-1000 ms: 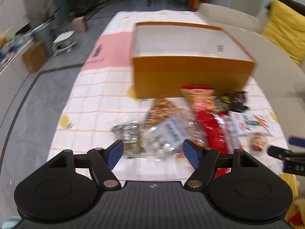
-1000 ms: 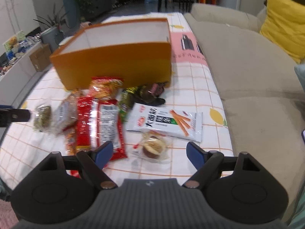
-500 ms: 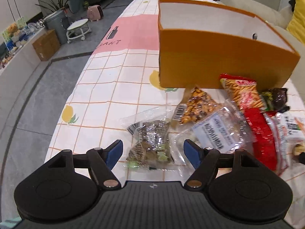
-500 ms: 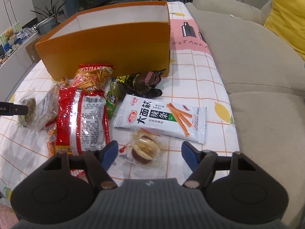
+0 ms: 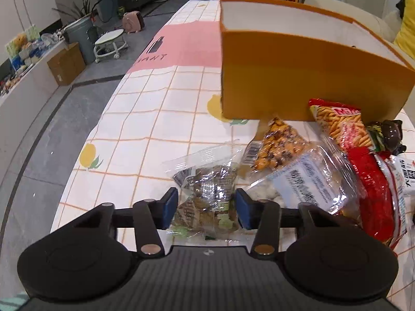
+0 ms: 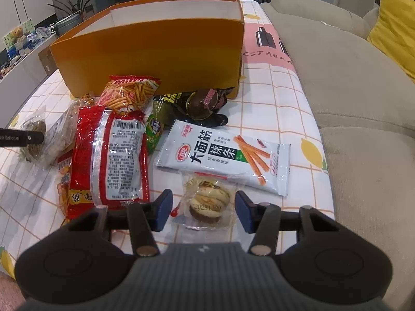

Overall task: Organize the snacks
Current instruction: 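Grasp the clear nut-candy bag with left tool while right tool grasps the wrapped pastry, then carry both held snacks over the orange box and open both tools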

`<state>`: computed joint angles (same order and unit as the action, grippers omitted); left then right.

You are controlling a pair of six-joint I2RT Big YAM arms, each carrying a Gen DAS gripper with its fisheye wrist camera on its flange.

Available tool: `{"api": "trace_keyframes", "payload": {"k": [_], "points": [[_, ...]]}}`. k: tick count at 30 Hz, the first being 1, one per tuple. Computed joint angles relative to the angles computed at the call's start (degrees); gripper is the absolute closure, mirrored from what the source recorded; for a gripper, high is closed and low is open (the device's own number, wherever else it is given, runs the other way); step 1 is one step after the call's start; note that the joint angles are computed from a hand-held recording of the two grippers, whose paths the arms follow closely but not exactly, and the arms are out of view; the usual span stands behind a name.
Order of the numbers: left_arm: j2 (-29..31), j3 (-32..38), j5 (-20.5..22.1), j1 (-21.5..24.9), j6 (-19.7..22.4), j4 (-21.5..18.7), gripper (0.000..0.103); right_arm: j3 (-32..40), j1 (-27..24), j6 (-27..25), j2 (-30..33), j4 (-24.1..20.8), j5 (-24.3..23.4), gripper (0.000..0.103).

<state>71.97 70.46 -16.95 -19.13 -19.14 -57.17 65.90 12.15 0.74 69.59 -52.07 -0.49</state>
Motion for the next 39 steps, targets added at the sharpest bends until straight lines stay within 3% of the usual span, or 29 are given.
{"api": "trace_keyframes", "payload": {"k": [4, 9, 10, 17, 24, 30, 39], "points": [[-0.6, -0.7, 1.0, 0.4, -0.9, 0.8, 0.059, -0.3, 0.2, 0.0, -0.4, 0.2, 0.0, 0.056], [-2.2, -0.9, 0.8, -0.1, -1.9, 0.4, 0.061, -0.6, 0.1, 0.0, -1.3, 0.5, -0.9, 0.059], [-2.7, -0.8, 0.7, -0.2, -2.3, 0.3, 0.061, -0.6, 0.1, 0.2, -1.6, 0.7, -1.2, 0.069], [-6.0, 0.1, 0.3, -1.4, -4.2, -0.8, 0.062, -0.6, 0.1, 0.9, -4.0, 0.6, -2.0, 0.069], [-8.4, 2.1, 2.2, -2.4, -5.5, -1.6, 0.063, -0.4, -1.0, 2.8, -7.4, 1.6, -6.4, 0.072], [-7.4, 7.1, 5.9, -3.0, -5.8, -4.0, 0.063, 1.7, -1.2, 3.5, -8.5, 1.9, -8.7, 0.073], [0.4, 20.5, 8.7, -1.6, -0.5, -4.8, 0.064, 11.9, -2.0, 5.7, -2.1, 5.1, -13.3, 0.073]]}}
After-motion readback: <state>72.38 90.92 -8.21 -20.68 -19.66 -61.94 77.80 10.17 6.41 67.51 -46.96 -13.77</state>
